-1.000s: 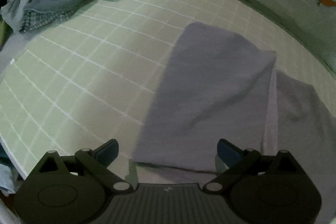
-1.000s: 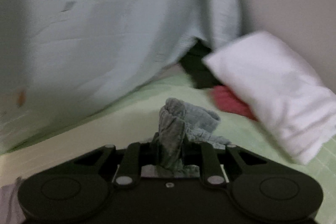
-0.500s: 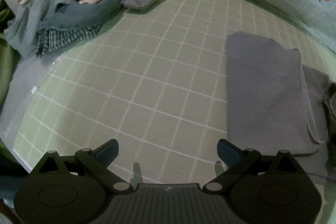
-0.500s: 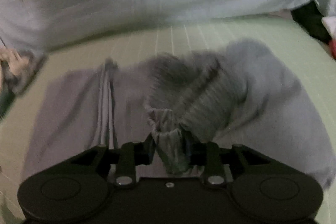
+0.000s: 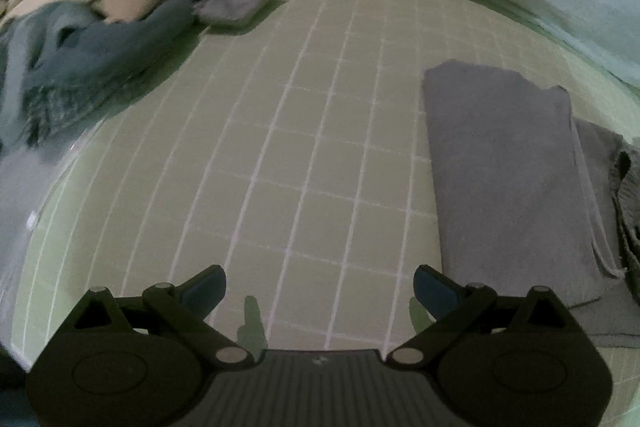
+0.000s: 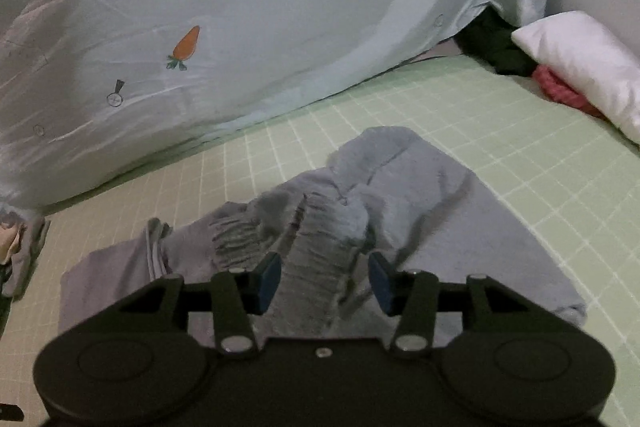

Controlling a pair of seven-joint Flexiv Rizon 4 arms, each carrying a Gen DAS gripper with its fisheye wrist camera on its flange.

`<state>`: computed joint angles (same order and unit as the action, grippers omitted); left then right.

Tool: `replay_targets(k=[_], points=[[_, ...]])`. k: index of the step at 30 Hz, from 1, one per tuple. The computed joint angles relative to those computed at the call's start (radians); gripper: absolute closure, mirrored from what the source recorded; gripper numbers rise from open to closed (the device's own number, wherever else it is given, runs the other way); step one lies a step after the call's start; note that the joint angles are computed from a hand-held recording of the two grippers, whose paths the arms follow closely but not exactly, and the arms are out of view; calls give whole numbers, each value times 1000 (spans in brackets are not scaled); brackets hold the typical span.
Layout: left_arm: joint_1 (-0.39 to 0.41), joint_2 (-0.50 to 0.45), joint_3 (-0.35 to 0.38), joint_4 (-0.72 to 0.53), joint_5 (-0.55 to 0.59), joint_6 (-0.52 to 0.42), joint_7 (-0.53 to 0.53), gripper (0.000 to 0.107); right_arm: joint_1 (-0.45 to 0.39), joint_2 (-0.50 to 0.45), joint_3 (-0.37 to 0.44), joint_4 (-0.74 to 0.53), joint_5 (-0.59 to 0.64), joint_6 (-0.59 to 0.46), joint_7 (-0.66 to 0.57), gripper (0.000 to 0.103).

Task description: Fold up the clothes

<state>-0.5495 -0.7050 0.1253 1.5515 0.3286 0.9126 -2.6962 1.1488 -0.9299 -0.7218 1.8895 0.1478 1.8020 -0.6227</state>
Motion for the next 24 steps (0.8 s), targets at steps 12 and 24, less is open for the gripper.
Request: replay_targets(k=[12, 24], points=[[58, -75, -6, -89, -40, 4, 98, 7, -164, -65, 109, -206, -225, -58, 5, 91], [68, -128, -40, -124, -127, 79, 238, 7, -64, -36, 44, -133, -199, -71, -15, 9]])
